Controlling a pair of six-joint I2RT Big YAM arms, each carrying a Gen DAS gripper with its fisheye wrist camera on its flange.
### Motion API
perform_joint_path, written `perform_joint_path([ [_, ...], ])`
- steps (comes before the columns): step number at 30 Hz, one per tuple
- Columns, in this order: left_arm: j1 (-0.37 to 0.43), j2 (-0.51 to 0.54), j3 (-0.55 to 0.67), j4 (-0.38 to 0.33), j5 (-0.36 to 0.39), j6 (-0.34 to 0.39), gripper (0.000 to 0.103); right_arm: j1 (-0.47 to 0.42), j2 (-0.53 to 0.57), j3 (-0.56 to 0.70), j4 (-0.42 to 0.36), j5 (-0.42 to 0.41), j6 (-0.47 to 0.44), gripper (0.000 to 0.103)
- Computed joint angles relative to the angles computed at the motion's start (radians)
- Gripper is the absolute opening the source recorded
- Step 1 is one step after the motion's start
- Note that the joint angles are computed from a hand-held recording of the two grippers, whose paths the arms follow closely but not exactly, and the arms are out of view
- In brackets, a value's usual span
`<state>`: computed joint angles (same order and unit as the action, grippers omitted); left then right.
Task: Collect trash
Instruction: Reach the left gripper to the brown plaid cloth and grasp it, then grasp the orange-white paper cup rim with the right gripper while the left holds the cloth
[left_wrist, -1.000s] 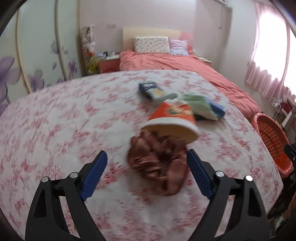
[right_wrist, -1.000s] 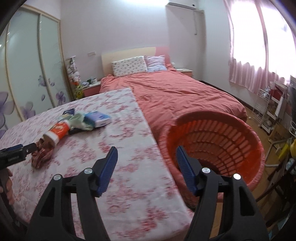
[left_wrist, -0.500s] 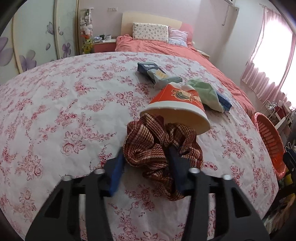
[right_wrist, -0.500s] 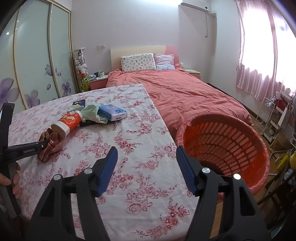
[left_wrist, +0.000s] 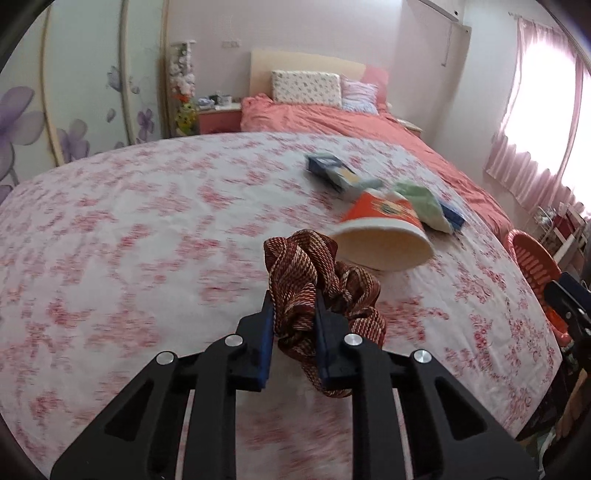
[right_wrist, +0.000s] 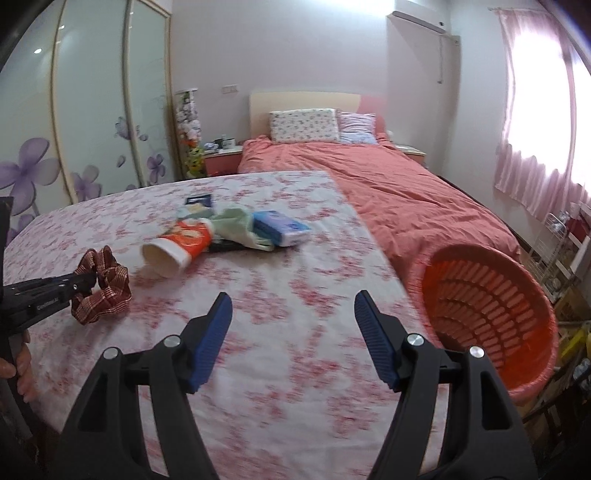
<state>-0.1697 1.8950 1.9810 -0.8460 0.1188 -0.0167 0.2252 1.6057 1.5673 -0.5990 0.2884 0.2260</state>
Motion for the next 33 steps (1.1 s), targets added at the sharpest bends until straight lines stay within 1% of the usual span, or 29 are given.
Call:
perform_joint_path([
  [3,0.028,-0.016,-0.014,0.025,-0.021,-0.006,0.019,0.027,0.047,0.06,-0.015,-0.018,-0.001,0.067],
  [5,0.046,-0.018,-0.013,0.03,-0.029,-0.016,0.019,0.043,0.087,0.11,-0.034,-0.035,0.002,0.065],
  [7,0.063,-0.02,-0.011,0.031,-0.034,-0.028,0.019,0.057,0.132,0.169,-0.061,-0.05,0.007,0.056],
  [8,0.072,-0.019,-0.007,0.03,-0.033,-0.034,0.019,0.065,0.16,0.206,-0.081,-0.056,0.009,0.053],
  [10,0.086,-0.019,-0.004,0.031,-0.032,-0.041,0.019,0.074,0.211,0.274,-0.119,-0.06,0.013,0.045],
  [11,0.092,-0.02,-0.004,0.032,-0.03,-0.043,0.019,0.078,0.246,0.321,-0.146,-0.061,0.019,0.044],
  [13,0.103,-0.019,0.0,0.033,-0.022,-0.049,0.019,0.083,0.287,0.378,-0.183,-0.056,0.032,0.04],
  [17,0.113,-0.018,0.003,0.035,-0.017,-0.052,0.019,0.085,0.355,0.476,-0.248,-0.046,0.044,0.035],
  [20,0.117,-0.007,0.016,0.029,-0.009,-0.053,0.019,0.087,0.398,0.542,-0.289,-0.015,0.047,0.025],
  [21,0.117,-0.004,0.02,0.026,-0.009,-0.053,0.019,0.086,0.412,0.565,-0.308,-0.014,0.05,0.015],
  [22,0.116,0.002,0.028,0.021,-0.007,-0.054,0.019,0.085,0.42,0.577,-0.32,-0.012,0.053,0.012],
  [23,0.117,0.006,0.033,0.018,-0.004,-0.055,0.019,0.084,0.424,0.584,-0.324,-0.01,0.055,0.01],
  [25,0.116,0.009,0.036,0.017,-0.001,-0.054,0.019,0.083,0.413,0.566,-0.307,-0.008,0.06,0.009],
  [27,0.114,0.011,0.038,0.016,0.0,-0.052,0.019,0.08,0.381,0.519,-0.269,-0.012,0.062,0.008],
  [33,0.101,0.021,0.054,0.004,0.004,-0.052,0.019,0.065,0.283,0.397,-0.186,-0.033,0.071,0.008],
])
